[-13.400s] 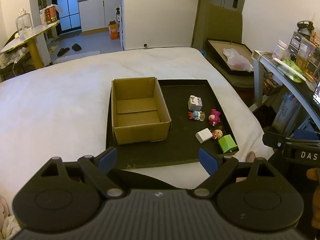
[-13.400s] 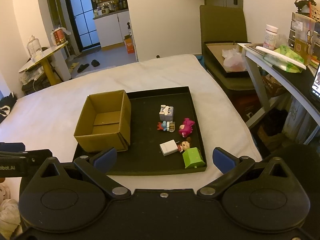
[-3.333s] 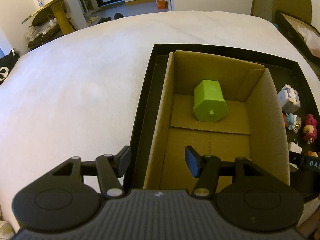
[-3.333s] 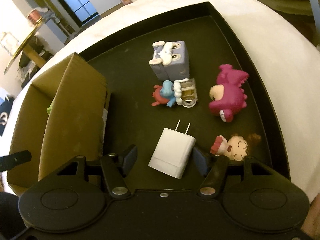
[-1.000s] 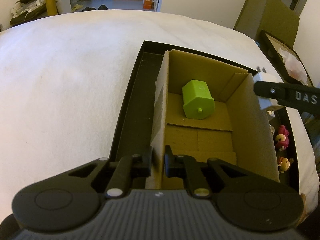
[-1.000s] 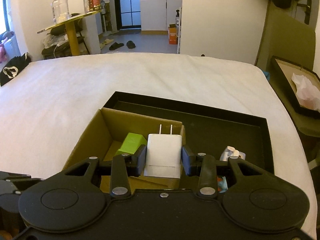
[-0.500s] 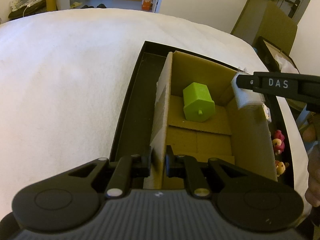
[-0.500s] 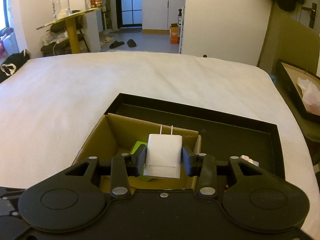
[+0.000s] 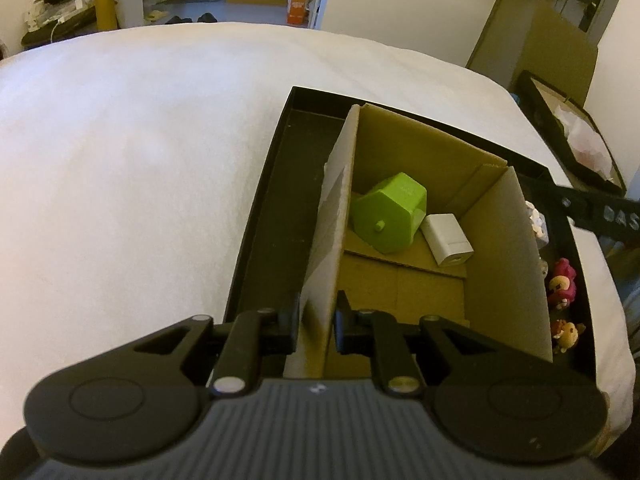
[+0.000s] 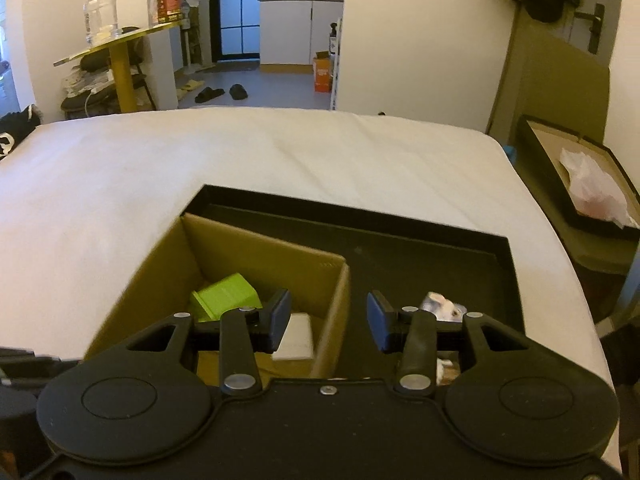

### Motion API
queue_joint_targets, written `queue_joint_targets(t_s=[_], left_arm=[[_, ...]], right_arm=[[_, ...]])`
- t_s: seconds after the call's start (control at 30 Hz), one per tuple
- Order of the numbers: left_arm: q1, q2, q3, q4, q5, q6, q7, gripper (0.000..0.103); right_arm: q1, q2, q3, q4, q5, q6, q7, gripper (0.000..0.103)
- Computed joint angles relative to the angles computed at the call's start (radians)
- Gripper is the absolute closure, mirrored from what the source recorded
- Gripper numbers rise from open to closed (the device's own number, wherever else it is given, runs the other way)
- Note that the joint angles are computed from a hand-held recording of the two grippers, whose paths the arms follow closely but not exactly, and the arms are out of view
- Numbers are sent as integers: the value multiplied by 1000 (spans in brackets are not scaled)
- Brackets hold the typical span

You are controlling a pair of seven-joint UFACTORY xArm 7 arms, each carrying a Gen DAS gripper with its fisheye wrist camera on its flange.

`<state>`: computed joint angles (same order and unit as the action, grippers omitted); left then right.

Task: Organize rigid objects
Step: 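Move the right gripper back to the doll head figure and grasp it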

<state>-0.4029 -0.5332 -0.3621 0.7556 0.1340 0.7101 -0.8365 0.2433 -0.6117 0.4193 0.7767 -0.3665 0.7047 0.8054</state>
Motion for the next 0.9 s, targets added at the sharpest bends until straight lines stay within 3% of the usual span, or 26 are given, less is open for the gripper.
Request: queue_joint_targets(t_s=[0.27, 0.33, 0.57, 0.73, 0.9], left_arm=[[20, -7, -38, 21, 64, 41, -38, 87], [22, -1, -45, 32, 76, 55, -44, 87], [27, 7, -69, 58, 126, 94, -75, 85], [33, 5, -86, 72, 160, 114, -110, 68], [39, 27, -114, 108, 212, 164, -134, 59]], right_arm=[[18, -112, -32, -79, 45, 39, -15, 53], [14, -141, -35, -101, 56, 48, -16, 45], [12, -250, -64, -187, 102, 63, -32, 38], [3, -316, -80, -244, 131, 76, -45, 32], [-1, -380, -98, -306, 158, 77, -60, 30]])
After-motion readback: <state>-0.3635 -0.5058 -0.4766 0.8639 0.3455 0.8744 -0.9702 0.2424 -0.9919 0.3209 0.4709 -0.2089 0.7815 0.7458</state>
